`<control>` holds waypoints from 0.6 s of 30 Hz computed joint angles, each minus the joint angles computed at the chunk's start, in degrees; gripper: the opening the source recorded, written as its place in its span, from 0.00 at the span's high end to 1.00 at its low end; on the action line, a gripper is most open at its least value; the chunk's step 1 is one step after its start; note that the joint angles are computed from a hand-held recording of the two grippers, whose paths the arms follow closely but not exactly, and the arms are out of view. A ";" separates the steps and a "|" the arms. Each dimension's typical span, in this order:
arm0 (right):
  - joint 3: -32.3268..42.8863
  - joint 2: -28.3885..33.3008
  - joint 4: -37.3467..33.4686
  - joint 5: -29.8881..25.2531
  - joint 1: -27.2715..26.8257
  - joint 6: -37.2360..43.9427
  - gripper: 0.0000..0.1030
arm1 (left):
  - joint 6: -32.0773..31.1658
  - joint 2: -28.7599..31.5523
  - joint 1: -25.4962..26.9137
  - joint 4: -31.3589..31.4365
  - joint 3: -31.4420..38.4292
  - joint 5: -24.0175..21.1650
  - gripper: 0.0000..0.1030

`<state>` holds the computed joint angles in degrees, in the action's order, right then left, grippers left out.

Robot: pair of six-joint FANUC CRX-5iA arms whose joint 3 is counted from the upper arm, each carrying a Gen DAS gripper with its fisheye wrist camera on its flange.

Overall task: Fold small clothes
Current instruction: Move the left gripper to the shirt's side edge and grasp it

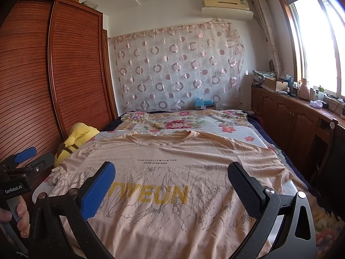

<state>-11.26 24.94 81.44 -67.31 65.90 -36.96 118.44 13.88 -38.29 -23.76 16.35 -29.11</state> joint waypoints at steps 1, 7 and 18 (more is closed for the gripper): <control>-0.10 -0.06 0.24 0.60 -0.18 0.12 0.00 | 0.09 0.49 0.22 0.17 0.00 0.01 0.00; -1.58 -1.31 3.10 6.65 -2.30 1.16 0.00 | -3.90 3.02 2.04 2.16 2.07 -3.38 0.00; -2.58 -3.24 3.19 15.89 -6.08 6.14 0.00 | -11.79 4.69 7.16 6.89 2.92 -6.67 0.00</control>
